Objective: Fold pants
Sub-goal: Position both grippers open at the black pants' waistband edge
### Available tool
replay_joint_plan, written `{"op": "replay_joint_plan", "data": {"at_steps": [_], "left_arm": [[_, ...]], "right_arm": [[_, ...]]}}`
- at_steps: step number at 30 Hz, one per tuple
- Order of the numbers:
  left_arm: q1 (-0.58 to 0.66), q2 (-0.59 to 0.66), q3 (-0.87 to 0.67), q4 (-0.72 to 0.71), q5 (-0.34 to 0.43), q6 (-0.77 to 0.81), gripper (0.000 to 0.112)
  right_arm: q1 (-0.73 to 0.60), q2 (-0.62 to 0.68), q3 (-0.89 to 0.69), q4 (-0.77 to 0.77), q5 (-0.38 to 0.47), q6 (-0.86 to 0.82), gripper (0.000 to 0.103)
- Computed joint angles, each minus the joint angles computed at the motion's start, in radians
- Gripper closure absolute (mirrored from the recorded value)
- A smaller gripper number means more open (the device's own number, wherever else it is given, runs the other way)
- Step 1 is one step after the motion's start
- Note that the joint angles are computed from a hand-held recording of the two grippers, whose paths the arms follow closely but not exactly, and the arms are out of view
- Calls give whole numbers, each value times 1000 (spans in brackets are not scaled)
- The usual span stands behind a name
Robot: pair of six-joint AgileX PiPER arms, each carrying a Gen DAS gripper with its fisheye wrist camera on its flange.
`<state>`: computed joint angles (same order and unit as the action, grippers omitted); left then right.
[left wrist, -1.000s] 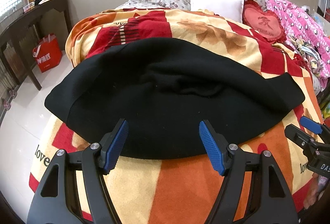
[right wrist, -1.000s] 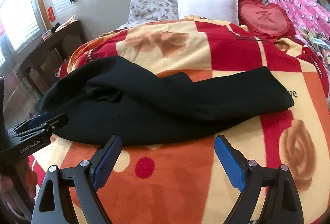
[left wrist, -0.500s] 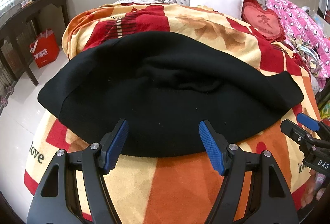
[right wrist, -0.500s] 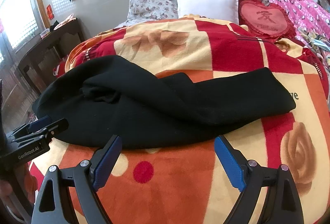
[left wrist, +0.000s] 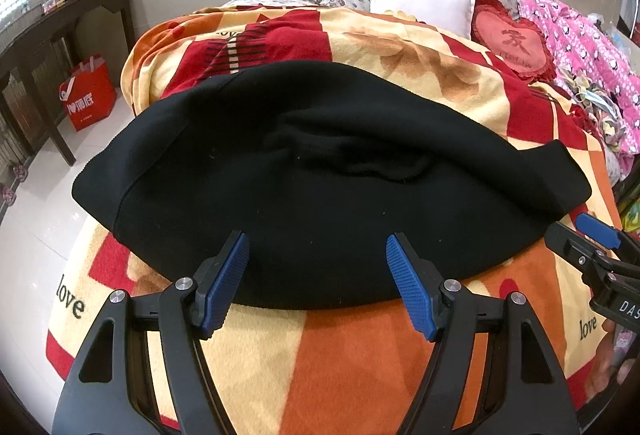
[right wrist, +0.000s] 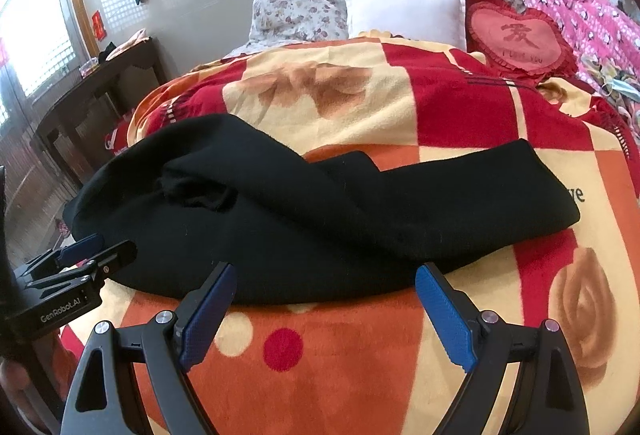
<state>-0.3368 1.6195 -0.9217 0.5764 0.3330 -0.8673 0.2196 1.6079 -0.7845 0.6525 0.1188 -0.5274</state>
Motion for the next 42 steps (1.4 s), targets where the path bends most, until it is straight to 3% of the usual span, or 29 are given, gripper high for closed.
{"op": "replay_joint_plan", "data": {"at_steps": [28,34,38,42], "left_arm": [[14,19,-28,-59,7,63,41],[16,28,-34,-56,7,60,41],[23,32,-38,-71,7,71,41],[31,39,-44,-97,6,95,41]], "right_arm": [[9,16,-26,-111,21,107,13],[3,24,-30,-10,21,5,13],[-4,21,-25,176,41,-187,13],[9,27,-31,108,37,-125,13]]}}
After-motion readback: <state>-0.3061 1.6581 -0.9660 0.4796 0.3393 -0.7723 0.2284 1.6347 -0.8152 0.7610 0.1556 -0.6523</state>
